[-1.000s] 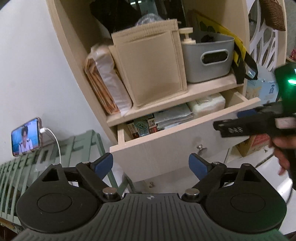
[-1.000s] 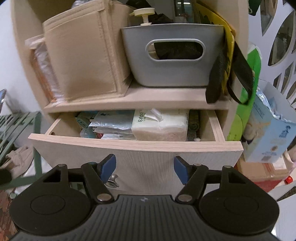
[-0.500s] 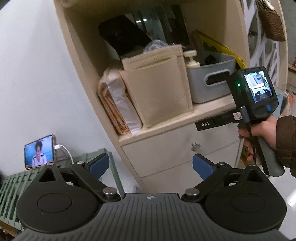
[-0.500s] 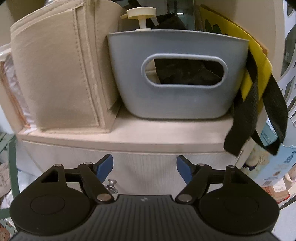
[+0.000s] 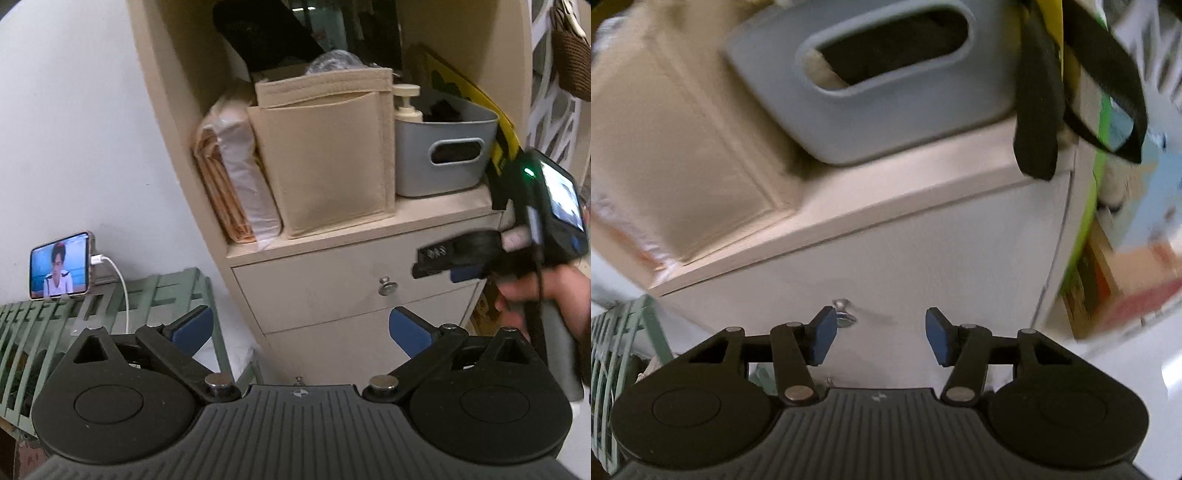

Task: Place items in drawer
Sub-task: 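Push the drawer front shut with the right gripper, then grasp the metal drawer knob with the right gripper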

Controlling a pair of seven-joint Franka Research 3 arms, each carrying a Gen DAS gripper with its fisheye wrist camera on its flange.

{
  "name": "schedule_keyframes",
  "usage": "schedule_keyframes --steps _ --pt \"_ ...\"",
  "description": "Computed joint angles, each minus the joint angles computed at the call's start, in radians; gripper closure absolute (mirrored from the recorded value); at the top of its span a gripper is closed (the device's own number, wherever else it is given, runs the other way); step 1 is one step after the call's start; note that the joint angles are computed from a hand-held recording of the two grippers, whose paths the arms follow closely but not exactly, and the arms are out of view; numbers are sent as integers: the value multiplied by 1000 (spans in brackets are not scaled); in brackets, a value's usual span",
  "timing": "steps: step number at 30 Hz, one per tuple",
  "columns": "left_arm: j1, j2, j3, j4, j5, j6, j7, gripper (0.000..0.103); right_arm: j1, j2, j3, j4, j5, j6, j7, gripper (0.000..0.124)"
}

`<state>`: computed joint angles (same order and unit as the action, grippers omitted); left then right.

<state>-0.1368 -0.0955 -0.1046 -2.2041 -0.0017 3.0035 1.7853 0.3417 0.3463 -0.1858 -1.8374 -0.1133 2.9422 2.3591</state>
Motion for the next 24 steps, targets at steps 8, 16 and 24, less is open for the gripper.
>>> schedule_keyframes --steps 8,16,24 --pt "-40 -12 27 -9 -148 0 106 1 -82 147 88 287 145 -253 -117 65" --pt "-33 -26 30 -23 -144 4 95 1 -121 295 127 545 225 -448 -127 84" --pt "-32 -29 38 -21 -148 -11 96 1 -104 431 117 811 169 -666 -148 95"
